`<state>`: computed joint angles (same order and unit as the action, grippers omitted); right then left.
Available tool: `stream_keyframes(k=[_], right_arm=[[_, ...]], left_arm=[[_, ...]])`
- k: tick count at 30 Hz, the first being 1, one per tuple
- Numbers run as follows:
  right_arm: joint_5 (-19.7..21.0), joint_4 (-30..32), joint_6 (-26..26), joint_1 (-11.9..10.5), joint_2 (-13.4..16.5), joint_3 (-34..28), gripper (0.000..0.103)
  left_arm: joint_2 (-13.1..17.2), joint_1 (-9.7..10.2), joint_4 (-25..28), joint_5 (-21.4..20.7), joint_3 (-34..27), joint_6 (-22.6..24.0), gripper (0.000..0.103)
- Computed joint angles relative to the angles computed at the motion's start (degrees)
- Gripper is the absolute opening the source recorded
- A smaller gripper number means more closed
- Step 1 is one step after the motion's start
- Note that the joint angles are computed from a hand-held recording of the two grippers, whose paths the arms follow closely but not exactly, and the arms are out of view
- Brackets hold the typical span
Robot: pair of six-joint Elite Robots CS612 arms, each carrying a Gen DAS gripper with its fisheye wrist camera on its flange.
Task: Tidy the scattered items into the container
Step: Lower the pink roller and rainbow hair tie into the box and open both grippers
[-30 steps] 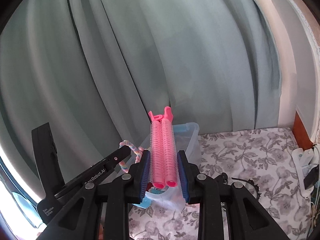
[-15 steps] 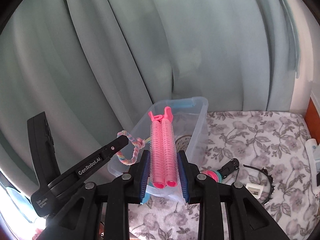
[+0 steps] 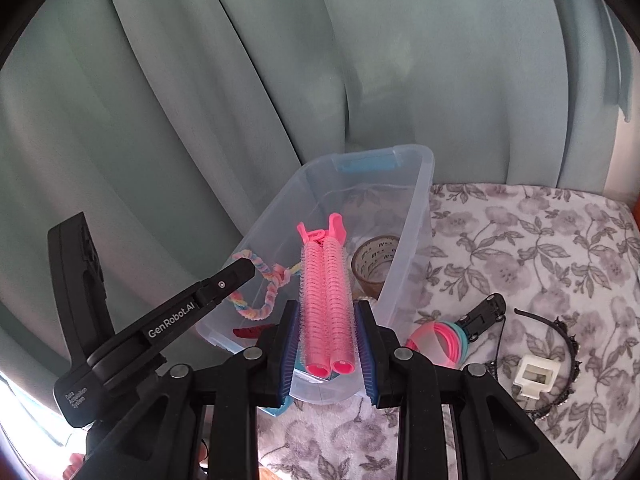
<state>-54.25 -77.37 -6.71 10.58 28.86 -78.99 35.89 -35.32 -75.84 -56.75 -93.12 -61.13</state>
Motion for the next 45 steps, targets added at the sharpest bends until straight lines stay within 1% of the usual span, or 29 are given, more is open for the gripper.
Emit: stream_keyframes(k=[12, 20, 26, 28, 30, 31, 34, 36, 37, 39, 42, 45], right_arm=[[-0.13, 1.91, -0.72, 0.49, -0.33, 1.58, 0.030], [-0.38, 2.06, -1.52, 0.76, -0.55, 2.48, 0.031], [-0.56, 2.41, -1.64, 0.86, -0.68, 2.60, 0.032], [-0.57, 2.54, -1.53, 0.83, -0.73, 2.58, 0.032], [-0.76, 2.79, -1.61, 0.86, -0.80, 2.51, 0.032], [-0.96, 2.98, -1.73, 0.90, -0.86, 2.44, 0.032], [-1.47, 3.44, -1.96, 0.95, -0.91, 2.15, 0.032], [-1.74, 3.57, -1.83, 0.94, -0.92, 1.93, 0.032], [-1.99, 3.57, -1.70, 0.93, -0.90, 1.79, 0.032], [-2.41, 3.57, -1.38, 0.88, -0.87, 1.52, 0.032], [-2.64, 3.48, -0.81, 0.73, -0.79, 1.05, 0.032], [-2.74, 3.50, -0.59, 0.63, -0.71, 0.47, 0.035]], left_arm=[[0.32, 0.70, 0.61, -1.73, 0.53, -1.04, 0.009], [0.46, 1.03, 0.97, -3.09, 0.70, -1.01, 0.009], [0.32, 0.93, 1.34, -2.68, 0.72, -0.66, 0.009], [0.29, 0.92, 1.35, -2.77, 0.73, -0.74, 0.014], [0.26, 0.86, 1.33, -2.74, 0.64, -0.65, 0.023], [0.23, 0.83, 1.29, -2.71, 0.61, -0.50, 0.024], [0.13, 0.68, 1.04, -2.48, 0.52, -0.02, 0.033], [0.08, 0.57, 0.88, -2.31, 0.39, 0.16, 0.049], [0.07, 0.50, 0.81, -2.20, 0.28, 0.23, 0.051], [0.03, 0.40, 0.64, -2.21, 0.10, 0.36, 0.059], [-0.09, 0.19, 0.61, -1.99, -0.12, 0.50, 0.067], [-0.26, -0.05, 0.74, -1.55, -0.27, 0.50, 0.073]])
